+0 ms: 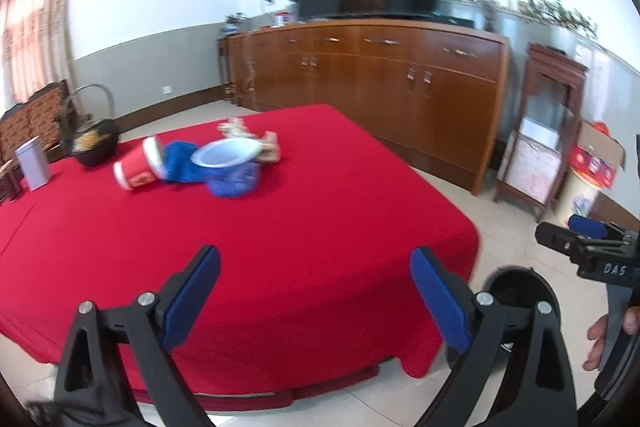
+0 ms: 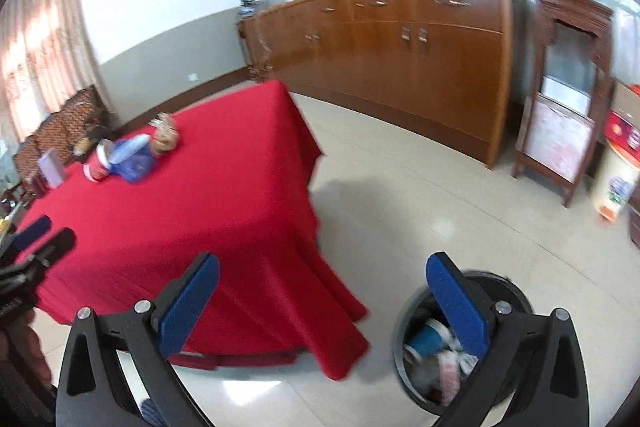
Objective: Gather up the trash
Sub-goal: 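Move both open tools back toward the table, then grasp the blue plastic cup rim with the right tool while the left tool grasps the red paper cup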
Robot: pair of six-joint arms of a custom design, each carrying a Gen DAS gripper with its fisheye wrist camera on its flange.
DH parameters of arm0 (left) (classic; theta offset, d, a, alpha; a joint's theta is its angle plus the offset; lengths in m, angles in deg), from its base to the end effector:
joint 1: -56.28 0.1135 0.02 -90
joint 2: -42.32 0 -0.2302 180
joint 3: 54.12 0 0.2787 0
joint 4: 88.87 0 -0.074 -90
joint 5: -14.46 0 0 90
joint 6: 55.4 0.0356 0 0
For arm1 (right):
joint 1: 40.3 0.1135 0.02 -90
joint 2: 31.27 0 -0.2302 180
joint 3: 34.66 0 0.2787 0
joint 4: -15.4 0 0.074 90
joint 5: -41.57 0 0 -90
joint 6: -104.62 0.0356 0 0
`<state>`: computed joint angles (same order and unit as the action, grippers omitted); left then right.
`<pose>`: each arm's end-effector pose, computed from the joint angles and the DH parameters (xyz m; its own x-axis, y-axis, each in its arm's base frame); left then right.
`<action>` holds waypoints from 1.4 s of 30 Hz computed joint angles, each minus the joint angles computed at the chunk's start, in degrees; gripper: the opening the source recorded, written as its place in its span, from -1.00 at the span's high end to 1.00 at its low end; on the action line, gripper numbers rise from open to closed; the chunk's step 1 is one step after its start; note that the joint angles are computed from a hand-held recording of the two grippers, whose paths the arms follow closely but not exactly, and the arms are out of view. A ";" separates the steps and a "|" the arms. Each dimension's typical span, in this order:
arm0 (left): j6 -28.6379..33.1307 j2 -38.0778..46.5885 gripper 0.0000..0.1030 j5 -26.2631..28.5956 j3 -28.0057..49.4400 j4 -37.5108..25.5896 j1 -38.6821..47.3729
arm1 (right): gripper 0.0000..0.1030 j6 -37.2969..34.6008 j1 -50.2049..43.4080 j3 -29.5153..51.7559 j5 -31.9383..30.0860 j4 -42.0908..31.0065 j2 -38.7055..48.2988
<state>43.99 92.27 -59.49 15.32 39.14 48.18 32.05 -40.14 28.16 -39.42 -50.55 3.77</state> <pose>0.2222 -0.0416 0.3246 -0.4651 0.2246 -0.8563 0.4481 0.8939 -0.0090 0.1639 -0.0051 0.3081 -0.5536 0.2943 -0.7791 0.3000 0.9432 0.1432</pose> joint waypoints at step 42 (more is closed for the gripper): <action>-1.49 41.40 -0.87 3.26 29.24 7.95 18.16 | 0.68 1.77 16.57 92.50 -5.35 -3.01 99.66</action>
<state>42.50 133.67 -56.23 44.56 47.08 66.34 33.81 -23.57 120.66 -44.76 -53.56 103.43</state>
